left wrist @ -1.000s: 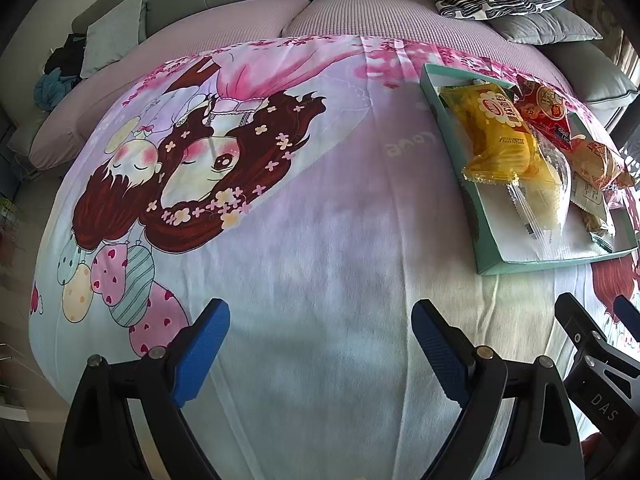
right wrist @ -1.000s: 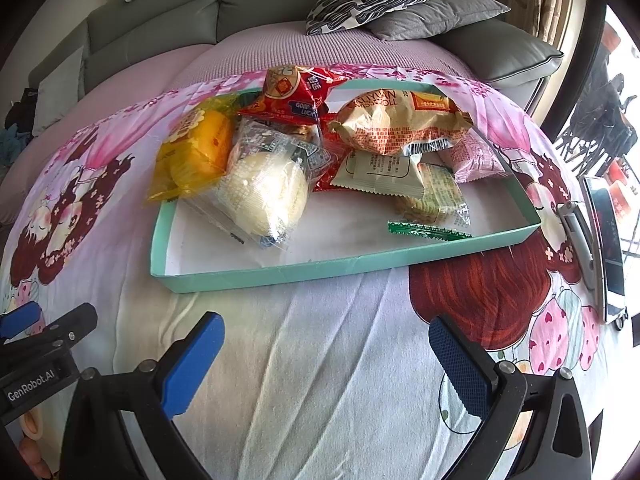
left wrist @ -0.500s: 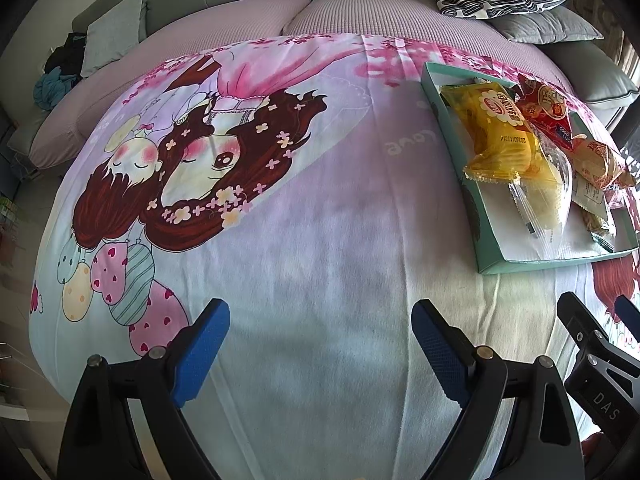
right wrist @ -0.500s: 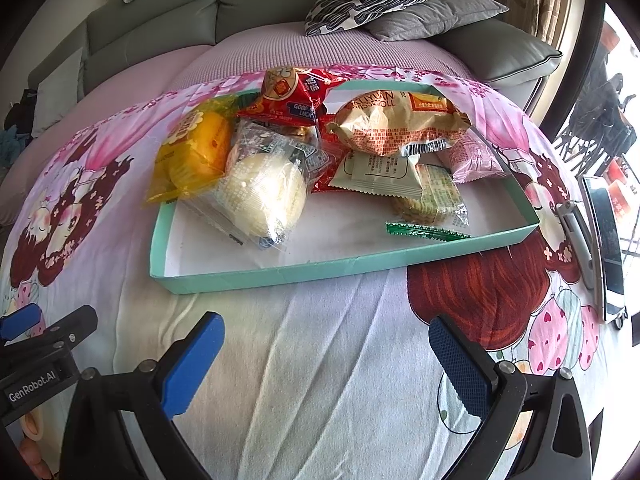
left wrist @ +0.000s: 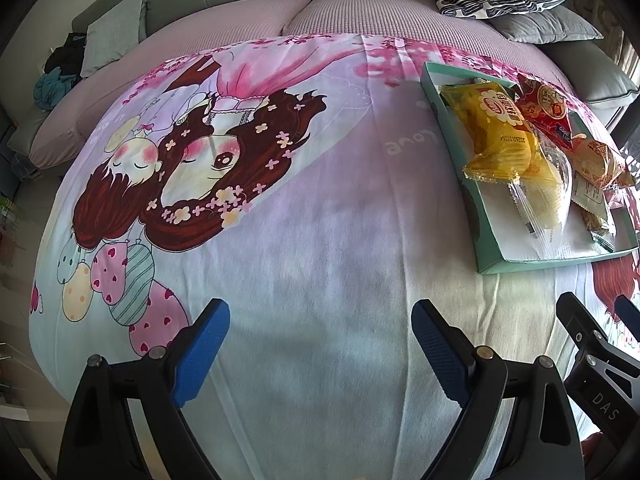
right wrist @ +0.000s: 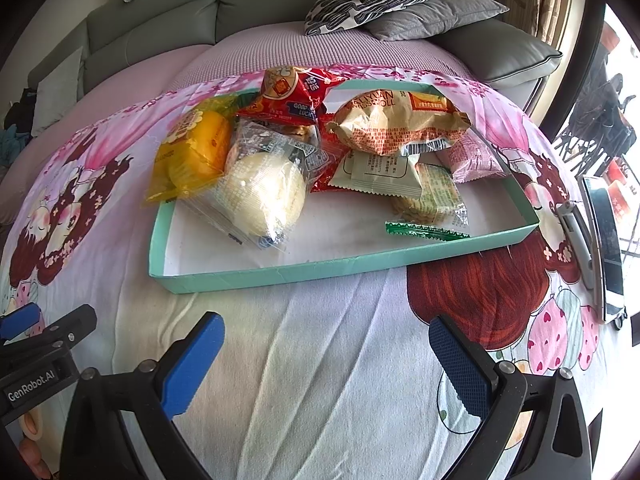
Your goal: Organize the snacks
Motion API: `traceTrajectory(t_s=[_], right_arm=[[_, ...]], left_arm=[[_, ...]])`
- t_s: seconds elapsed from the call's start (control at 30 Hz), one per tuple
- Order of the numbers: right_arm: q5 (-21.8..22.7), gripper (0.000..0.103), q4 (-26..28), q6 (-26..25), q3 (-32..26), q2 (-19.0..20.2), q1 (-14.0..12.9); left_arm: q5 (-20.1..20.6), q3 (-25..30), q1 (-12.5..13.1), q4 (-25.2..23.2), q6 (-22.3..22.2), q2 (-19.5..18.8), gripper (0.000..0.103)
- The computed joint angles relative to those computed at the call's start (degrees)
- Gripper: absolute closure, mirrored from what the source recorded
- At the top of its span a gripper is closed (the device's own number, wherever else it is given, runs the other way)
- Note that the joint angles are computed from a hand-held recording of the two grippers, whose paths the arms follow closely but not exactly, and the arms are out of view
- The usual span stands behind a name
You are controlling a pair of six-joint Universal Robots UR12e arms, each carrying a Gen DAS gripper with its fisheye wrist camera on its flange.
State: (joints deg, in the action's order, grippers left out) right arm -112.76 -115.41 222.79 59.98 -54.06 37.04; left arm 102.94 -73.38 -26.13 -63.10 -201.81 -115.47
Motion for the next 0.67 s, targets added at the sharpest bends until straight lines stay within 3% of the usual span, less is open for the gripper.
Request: traceTrajectory(t_s=[0.4, 0.53, 0.67], right_arm=[[0.0, 0.0, 0.0, -0.1, 0.1, 0.0, 0.0], [0.1, 0.0, -0.1, -0.2, 0.1, -0.1, 0.0], [0.0, 0.0, -0.1, -0.3, 0.2, -0.1, 0.0]], left_arm=[[0.0, -0.2, 0.1, 0.7, -0.3, 0.2, 0.011], [1.6, -1.1, -0.1, 3.5, -1.5, 0.9, 0.011], [0.7, -1.0, 0.3, 2.4, -3.1, 0.8, 0.011]])
